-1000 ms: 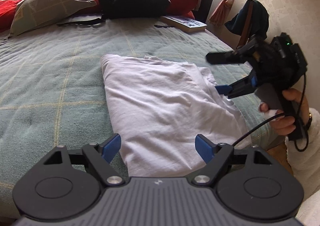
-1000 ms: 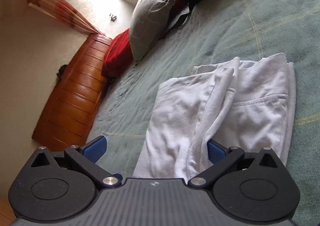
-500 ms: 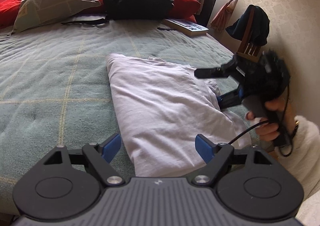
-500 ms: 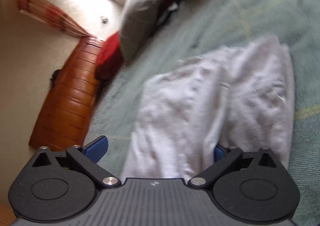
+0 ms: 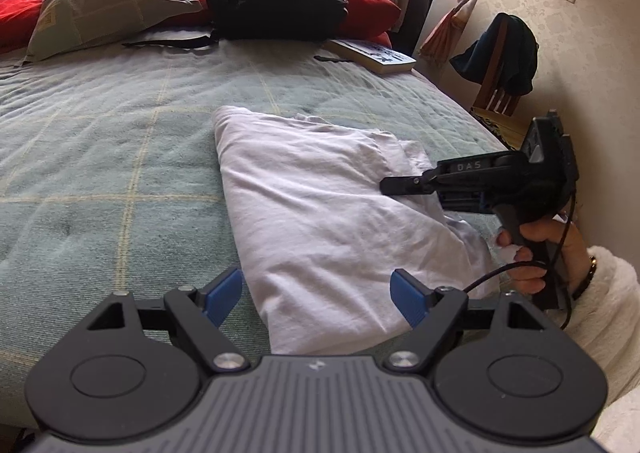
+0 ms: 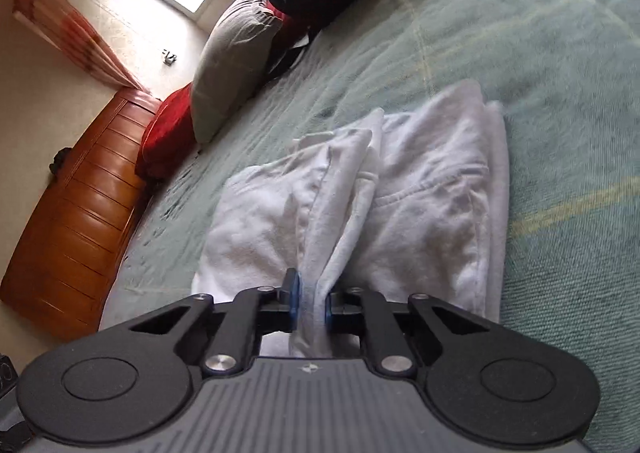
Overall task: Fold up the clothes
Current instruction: 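Roll the right tool and close it on the folded side of the shirt, then hold the shirt fold with the right tool, then open it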
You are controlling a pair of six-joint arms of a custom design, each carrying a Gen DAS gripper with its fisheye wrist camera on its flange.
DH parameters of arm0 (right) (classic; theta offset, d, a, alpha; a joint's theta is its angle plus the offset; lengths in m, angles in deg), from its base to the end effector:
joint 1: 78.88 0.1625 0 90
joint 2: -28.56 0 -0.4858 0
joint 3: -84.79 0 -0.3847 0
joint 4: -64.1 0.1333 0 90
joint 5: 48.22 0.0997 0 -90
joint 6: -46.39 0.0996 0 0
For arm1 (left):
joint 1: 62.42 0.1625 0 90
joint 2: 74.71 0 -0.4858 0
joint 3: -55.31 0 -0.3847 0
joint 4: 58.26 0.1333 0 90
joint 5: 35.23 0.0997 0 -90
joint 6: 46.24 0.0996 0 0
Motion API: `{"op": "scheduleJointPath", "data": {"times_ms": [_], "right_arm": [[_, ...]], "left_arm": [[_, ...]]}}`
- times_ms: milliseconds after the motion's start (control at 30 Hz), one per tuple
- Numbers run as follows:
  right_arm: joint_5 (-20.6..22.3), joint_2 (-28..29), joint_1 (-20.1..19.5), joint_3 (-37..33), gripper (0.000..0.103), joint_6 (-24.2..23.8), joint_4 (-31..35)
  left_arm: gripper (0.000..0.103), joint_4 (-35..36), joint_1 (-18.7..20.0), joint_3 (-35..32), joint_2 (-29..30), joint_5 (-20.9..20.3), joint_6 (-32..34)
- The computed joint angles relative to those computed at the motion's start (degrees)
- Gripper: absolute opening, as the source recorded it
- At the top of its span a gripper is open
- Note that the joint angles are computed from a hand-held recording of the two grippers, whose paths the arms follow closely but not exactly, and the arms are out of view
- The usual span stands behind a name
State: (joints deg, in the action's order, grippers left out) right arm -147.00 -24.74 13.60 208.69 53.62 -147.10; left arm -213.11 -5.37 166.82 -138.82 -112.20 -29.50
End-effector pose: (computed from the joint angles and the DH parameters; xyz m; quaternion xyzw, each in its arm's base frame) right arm 0.1421 -0.5518 0.2037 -0.0700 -0.8993 0.4304 0.0329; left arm -0.1939 -0.5855 0.2537 0.3970 0.8984 -0.1650 0.0898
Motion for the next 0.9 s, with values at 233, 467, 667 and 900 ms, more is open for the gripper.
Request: {"op": "scheduleJointPath", "data": {"times_ms": [233,467,667,900], "right_arm": [[-7.09,-2.29,3.33,-2.66,0.011,-4.5,5.93],[-9.37,-5.11,2.03,0.15,0.011,-1.7,7.09],[-9.34,-5.54,1.97,2.71,0.007,-0.93,3.02],[-1.58,-5.79,-1.21,4.06,0.022,0.18,1.75]], "left_arm": [[0.081,-0.18,-0.15,0.27,-0.2,0.29,0.22],[0.081,0.02,-0.36,0.32,-0.22,-0.07,0.6],[0.081,0.29,-0.39,0.2,-0.12,-0.03,0.47],[0.081,0.84,-0.51,0.02,0.03,-0.11,0.6]]}}
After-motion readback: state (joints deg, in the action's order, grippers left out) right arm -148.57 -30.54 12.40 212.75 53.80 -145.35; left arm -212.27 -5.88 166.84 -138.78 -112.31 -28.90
